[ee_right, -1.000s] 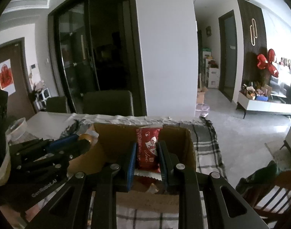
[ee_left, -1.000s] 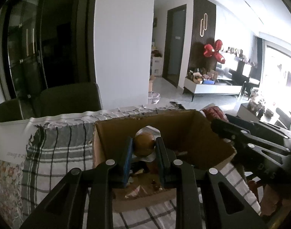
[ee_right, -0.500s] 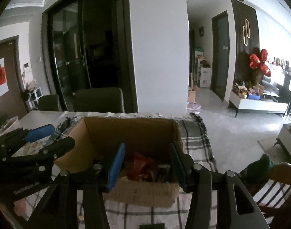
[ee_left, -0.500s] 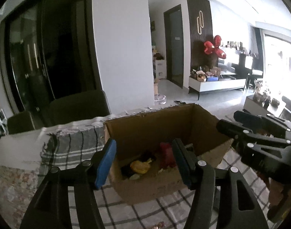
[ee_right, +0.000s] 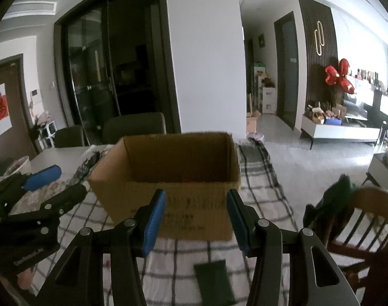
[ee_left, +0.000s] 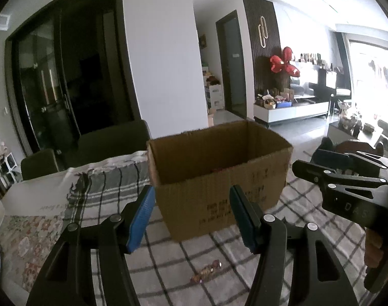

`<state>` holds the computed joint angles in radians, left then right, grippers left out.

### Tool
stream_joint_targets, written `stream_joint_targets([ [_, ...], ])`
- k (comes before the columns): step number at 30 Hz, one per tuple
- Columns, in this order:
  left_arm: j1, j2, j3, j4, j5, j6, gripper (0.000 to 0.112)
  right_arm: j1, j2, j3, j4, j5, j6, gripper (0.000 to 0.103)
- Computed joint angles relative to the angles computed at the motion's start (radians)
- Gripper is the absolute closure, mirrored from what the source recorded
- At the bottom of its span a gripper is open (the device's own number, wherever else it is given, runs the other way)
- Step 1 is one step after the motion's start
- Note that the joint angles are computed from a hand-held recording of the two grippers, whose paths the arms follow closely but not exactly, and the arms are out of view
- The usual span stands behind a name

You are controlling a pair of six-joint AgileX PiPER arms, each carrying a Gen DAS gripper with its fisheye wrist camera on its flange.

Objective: Organize snacks
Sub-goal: 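Lower both open tools to the purple candy and green pouch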

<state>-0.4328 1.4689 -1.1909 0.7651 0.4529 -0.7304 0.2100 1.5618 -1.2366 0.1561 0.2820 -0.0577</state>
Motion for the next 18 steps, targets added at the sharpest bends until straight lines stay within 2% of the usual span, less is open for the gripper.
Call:
stream_joint_targets([
  [9,0.021,-0.038,0.157,-0.058,-0.073,0.051,0.053,0.029,-0.019,0.119,0.005,-0.026,0.014,0.053],
  [11,0.019,-0.033,0.182,-0.048,-0.083,0.037,0.053,0.041,-0.013,0.143,-0.032,-0.036,0.054,0.053],
  [14,0.034,-0.008,0.204,-0.117,-0.104,0.1,0.057,0.052,0.001,0.17,-0.081,-0.04,0.104,0.053],
  [18,0.067,0.039,0.212,-0.292,-0.132,0.269,0.062,0.07,0.028,0.19,-0.194,-0.04,0.22,0.053],
])
